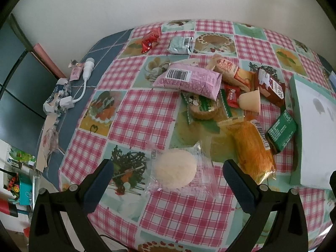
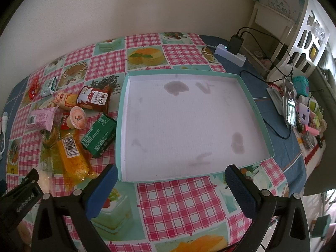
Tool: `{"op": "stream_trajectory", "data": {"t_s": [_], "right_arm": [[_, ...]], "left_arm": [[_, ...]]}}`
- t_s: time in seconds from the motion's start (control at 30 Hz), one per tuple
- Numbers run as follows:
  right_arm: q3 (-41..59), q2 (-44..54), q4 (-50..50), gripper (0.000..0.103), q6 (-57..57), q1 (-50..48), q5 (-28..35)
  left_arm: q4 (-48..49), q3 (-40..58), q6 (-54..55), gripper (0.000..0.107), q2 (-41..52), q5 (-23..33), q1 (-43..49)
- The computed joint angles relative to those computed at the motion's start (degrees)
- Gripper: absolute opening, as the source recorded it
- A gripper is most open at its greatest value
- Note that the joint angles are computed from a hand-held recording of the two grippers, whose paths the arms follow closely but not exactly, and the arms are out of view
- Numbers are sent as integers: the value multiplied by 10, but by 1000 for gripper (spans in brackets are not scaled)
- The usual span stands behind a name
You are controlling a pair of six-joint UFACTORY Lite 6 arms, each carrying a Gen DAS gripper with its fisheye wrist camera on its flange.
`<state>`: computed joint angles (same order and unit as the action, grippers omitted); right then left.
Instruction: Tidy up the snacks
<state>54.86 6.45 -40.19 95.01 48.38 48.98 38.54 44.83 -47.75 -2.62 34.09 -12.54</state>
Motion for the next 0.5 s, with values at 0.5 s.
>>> {"op": "stream_trajectory", "data": {"t_s": [0.5], "right_arm": [[2, 3, 2, 103, -1, 0, 0]], "left_arm": [[-14, 4, 15, 103, 7, -2, 3]]}}
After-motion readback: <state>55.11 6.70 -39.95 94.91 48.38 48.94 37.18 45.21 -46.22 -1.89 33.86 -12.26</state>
